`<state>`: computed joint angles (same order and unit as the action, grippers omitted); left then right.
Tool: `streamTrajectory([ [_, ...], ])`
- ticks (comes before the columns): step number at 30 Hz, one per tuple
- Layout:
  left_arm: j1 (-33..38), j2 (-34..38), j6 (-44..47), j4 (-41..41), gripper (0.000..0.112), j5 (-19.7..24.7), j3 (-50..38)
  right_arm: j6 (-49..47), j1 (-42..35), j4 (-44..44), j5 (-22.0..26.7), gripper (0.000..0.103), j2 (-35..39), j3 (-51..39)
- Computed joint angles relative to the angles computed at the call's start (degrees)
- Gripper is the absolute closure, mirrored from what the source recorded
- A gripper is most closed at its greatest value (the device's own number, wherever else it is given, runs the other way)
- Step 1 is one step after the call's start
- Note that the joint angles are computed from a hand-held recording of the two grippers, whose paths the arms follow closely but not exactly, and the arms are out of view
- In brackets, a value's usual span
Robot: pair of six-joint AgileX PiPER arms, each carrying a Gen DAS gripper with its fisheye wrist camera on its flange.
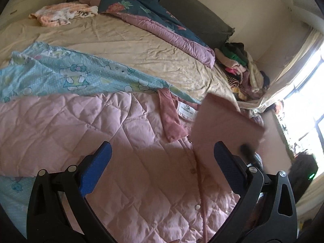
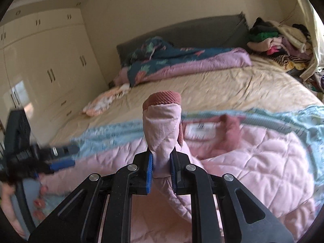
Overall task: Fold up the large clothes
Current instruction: 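Lift the sleeve with the right gripper and fold it across the jacket body, then grasp the trimmed front edge with the left gripper and fold it inward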
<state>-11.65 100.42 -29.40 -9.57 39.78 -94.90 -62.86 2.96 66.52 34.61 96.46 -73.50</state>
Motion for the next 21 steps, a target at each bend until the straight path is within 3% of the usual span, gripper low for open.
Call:
streamTrajectory([
  [10,2.5,-0.1,4.1,-8.1,0.018,-3.8,4.5,-2.4,8.0,-1.1,-2.0,0.079,2.4,7.3],
  [13,3.2,0.5,7.4,-13.1,0.018,-4.1,6.0,-0.4,8.5,-3.3,-0.2,0.063,2.5,7.9],
  [14,3.2,0.6,7.9,-13.7,0.018,-4.2,6.4,-0.3,7.9,-3.5,2.5,0.047,2.9,7.7],
  [15,3.3,0.9,8.6,-14.7,0.018,-4.1,6.9,-0.4,7.2,-3.6,4.8,0.038,3.2,7.6],
  [17,3.4,1.2,10.3,-17.0,0.018,-4.6,8.2,-1.5,6.1,-3.8,6.5,0.031,1.8,9.2],
  [21,3.6,3.0,17.6,-27.8,0.018,-5.1,11.6,-3.4,1.8,-3.7,8.6,0.030,-0.9,11.8],
])
